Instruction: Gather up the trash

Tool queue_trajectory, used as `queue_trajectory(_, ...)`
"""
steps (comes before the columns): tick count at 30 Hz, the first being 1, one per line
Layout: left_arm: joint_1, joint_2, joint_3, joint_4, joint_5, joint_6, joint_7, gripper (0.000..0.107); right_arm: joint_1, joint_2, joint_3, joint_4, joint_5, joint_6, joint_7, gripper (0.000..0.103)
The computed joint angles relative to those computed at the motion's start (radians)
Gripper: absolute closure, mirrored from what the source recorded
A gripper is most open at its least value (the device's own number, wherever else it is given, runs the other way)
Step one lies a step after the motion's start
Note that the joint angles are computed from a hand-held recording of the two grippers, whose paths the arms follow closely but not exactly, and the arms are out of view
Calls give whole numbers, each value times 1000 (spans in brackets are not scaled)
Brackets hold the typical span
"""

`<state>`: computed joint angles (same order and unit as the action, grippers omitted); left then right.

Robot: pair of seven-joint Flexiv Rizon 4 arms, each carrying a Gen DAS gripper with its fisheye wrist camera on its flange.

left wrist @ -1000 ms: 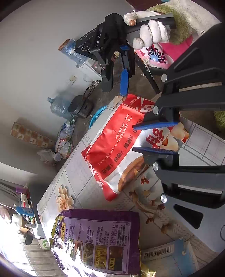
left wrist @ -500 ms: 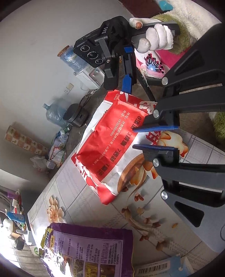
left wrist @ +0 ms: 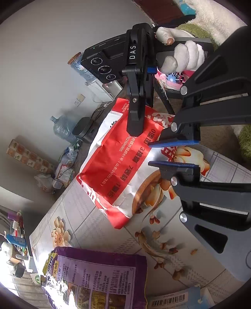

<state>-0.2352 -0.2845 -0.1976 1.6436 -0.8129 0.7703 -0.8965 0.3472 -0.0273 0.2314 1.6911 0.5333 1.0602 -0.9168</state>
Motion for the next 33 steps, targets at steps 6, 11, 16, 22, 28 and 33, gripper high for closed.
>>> queue_trajectory(6, 4, 38, 18, 38, -5, 42, 8, 95, 9, -6, 1, 2, -37, 42, 34, 71)
queue_trajectory(11, 10, 91, 49, 85, 6, 135, -14, 95, 11, -36, 5, -41, -30, 46, -8, 72)
queue_trajectory(16, 26, 150, 85, 124, 46, 238, -64, 93, 8, -90, 16, -128, -27, 46, -74, 73)
queue_trajectory(22, 70, 138, 136, 44, 232, 302, -238, 73, 12, -165, 29, -247, -76, 13, -136, 73)
queue_trajectory(28, 143, 62, 155, -100, 341, 193, -427, 73, 20, -176, 24, -260, -174, 9, -96, 73)
queue_trajectory(33, 207, -18, 151, -231, 347, 50, -493, 71, 6, -175, 27, -268, -182, 12, -99, 73)
